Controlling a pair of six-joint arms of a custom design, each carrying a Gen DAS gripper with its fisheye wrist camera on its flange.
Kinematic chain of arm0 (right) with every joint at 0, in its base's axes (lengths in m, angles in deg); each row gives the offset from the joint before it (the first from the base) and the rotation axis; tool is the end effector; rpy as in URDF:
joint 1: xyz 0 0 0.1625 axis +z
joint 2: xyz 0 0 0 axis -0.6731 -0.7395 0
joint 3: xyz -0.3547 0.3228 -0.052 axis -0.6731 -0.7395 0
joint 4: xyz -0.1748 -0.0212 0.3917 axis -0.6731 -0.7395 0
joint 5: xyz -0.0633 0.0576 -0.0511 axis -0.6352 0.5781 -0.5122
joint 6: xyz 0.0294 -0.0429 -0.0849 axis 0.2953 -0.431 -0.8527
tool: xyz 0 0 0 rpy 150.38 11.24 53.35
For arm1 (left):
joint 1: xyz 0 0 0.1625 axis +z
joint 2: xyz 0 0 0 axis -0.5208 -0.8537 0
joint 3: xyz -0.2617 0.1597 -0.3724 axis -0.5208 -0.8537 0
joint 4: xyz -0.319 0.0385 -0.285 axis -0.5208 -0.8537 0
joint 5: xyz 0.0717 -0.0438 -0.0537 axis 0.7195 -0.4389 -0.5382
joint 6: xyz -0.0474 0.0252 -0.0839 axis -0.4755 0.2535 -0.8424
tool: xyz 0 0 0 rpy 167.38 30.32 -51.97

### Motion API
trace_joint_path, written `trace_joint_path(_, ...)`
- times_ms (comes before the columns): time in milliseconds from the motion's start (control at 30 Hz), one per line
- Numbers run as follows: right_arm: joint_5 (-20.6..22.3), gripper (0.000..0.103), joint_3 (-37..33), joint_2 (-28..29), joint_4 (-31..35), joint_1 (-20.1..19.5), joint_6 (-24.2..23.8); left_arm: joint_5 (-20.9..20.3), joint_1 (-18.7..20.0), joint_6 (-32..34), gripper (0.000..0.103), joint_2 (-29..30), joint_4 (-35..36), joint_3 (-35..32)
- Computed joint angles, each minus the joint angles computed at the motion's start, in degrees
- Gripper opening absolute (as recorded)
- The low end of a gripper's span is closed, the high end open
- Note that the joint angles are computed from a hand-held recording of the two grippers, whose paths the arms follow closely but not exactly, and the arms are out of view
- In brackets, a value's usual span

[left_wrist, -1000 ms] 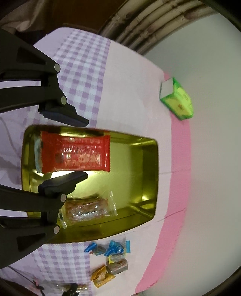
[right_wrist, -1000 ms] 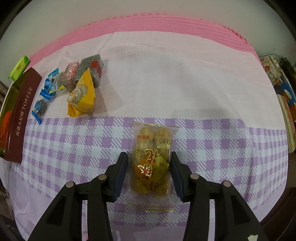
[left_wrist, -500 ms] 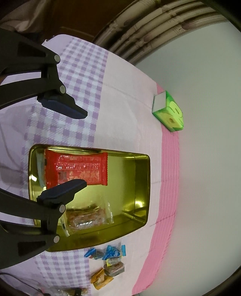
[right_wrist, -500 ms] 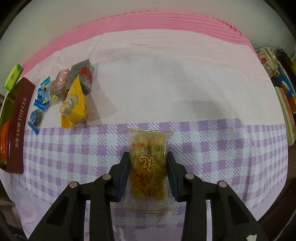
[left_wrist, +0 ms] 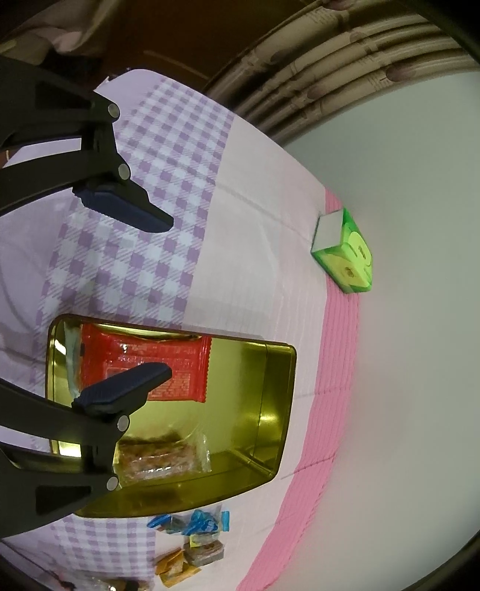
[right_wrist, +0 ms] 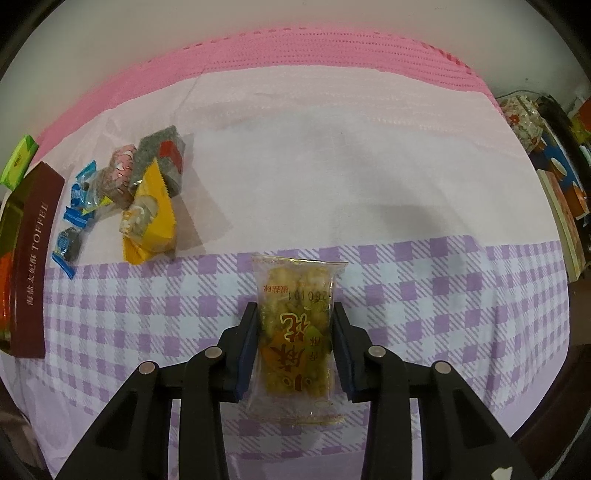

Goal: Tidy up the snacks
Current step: 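Carry the clear pastry bag into the tin beside the cookies, open the right gripper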

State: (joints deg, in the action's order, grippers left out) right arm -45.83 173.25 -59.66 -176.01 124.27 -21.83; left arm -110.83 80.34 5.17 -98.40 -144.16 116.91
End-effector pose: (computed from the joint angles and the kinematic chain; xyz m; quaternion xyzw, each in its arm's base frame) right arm -0.0314 -0.7284 0.2743 0.1024 -0.9059 0.1302 0.3897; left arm -0.2168 -0.5919 0.0845 -0.0824 0.8196 -0.3490 0.4468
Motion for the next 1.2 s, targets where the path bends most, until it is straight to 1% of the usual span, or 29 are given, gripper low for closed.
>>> trace_joint_path(133, 0.95, 0.034, 1.45, -1.14, -1.74, 1.71, -0.92, 0.13, -0.01, 0.13, 0.076, -0.23, -1.11, 0.41)
trace_joint_path(400, 7.19, 0.034, 3.99, -2.69, -0.32, 6.17, -2.18, 0.35, -0.03, -2.16, 0.077, -1.0, -0.61, 0.95)
trace_joint_path(567, 11.42, 0.034, 4.41, -1.48, 2.67, 9.12, -1.83, 0.29, -0.16, -5.35, 0.077, -2.0, 1.8, 1.21)
trace_joint_path(700, 14.09, 0.034, 4.43, 0.16, 4.61, 11.07, -1.44, 1.09, -0.41, -9.95, 0.077, -2.81, 6.47, 1.39)
trace_joint_path(767, 15.73, 0.034, 4.44, 1.03, 5.9, 11.92, -1.05, 1.44, -0.64, -13.79, 0.077, -3.39, 10.46, 1.5)
trace_joint_path(900, 16.95, 0.034, 3.7, 3.5, 6.35, 13.55, -1.43, 1.17, -0.88, -19.93, 0.077, -4.5, 16.65, 1.85)
trace_joint_path(1067, 17.63, 0.034, 3.04, 6.28, 7.88, 14.77, -0.57, 0.5, -0.64, -22.84, 0.077, -5.83, 17.09, 3.01)
trace_joint_path(1200, 16.86, 0.034, 2.95, 8.24, 7.59, 15.29, 0.1, 0.06, -0.2, -23.91, 0.077, -6.37, 16.99, 3.41)
